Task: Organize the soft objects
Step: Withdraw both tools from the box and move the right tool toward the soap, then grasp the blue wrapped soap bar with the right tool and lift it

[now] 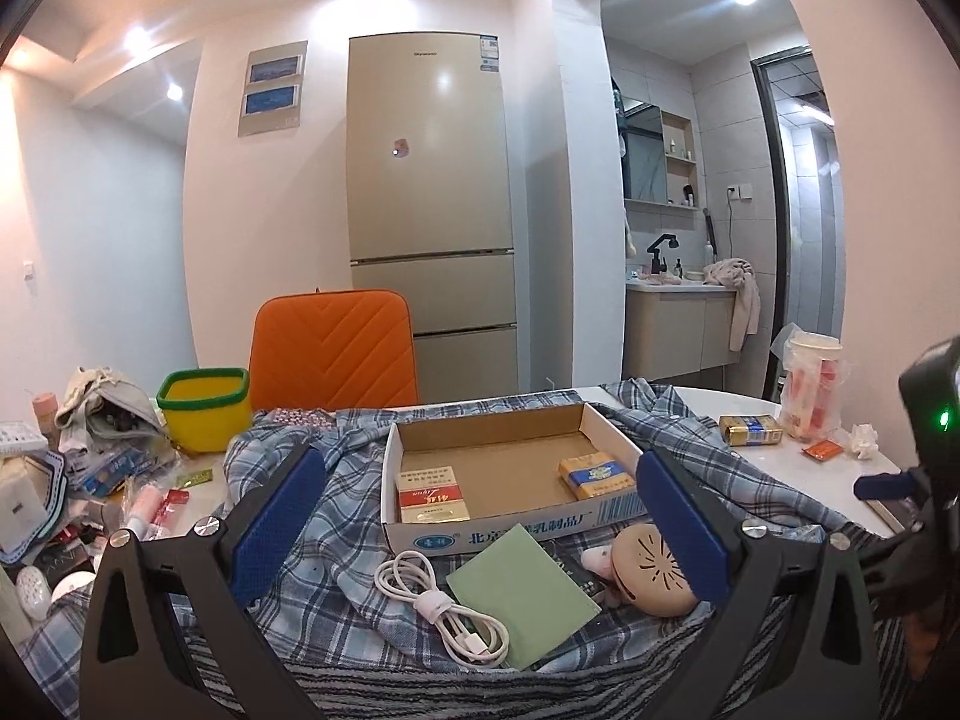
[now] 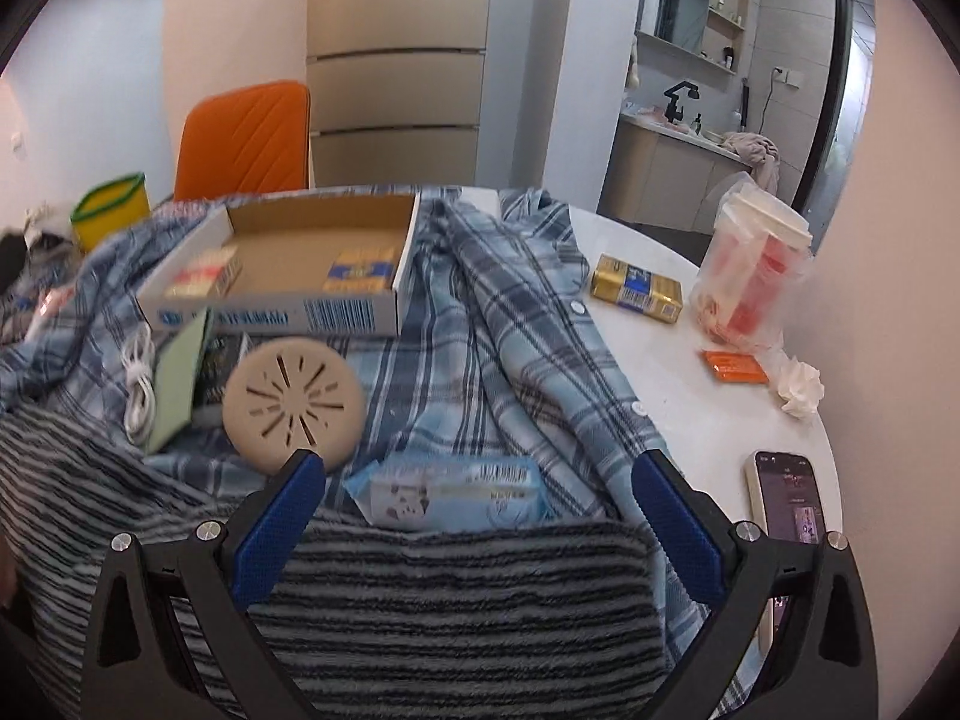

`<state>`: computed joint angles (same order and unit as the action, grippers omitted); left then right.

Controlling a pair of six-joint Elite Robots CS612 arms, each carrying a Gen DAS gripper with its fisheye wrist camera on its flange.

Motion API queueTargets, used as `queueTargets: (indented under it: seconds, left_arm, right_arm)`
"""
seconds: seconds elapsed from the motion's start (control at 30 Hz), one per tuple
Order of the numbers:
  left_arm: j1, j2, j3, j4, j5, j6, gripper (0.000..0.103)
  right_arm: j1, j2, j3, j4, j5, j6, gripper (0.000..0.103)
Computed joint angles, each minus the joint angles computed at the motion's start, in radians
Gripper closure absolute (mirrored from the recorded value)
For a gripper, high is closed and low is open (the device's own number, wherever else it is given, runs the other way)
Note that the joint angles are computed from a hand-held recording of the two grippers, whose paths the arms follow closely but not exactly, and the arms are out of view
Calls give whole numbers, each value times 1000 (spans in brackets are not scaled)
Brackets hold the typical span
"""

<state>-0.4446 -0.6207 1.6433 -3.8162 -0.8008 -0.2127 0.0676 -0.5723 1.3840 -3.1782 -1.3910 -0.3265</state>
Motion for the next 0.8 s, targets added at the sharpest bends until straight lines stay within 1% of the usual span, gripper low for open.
queueTargets:
  seconds: [0.13, 0.2, 0.3, 0.4, 0.47, 0.63, 0.67, 0.7, 0.77, 0.8]
  left_arm:
    - [6, -6, 6, 22, -9, -31, 0]
    - [7, -7, 7, 31, -5, -47, 0]
    - [12, -12, 12, 51, -10, -74, 0]
    - [16, -15, 15, 69, -16, -105, 0]
    - [20, -18, 17, 82, -23, -122, 0]
    - [22, -20, 18, 94, -31, -134, 0]
    - [23, -20, 18, 93, -30, -133, 0]
    - [23, -19, 18, 92, -30, -132, 0]
    - [23, -20, 18, 92, -31, -133, 0]
    - [23, -20, 18, 93, -31, -134, 0]
  right_arm:
    - [4, 2, -18, 62, 16, -13, 0]
    - [9, 4, -32, 105, 20, -44, 0]
    - [15, 8, -54, 173, 29, -68, 0]
    - [23, 18, -65, 181, -23, -51, 0]
    - [21, 20, -71, 201, -16, -45, 0]
    - [28, 27, -91, 234, -54, -43, 1]
    - [28, 29, -94, 238, -57, -45, 4]
    - [30, 30, -98, 242, -63, -47, 9]
    - [31, 33, -106, 251, -73, -44, 14]
    - [31, 34, -110, 255, -76, -42, 18]
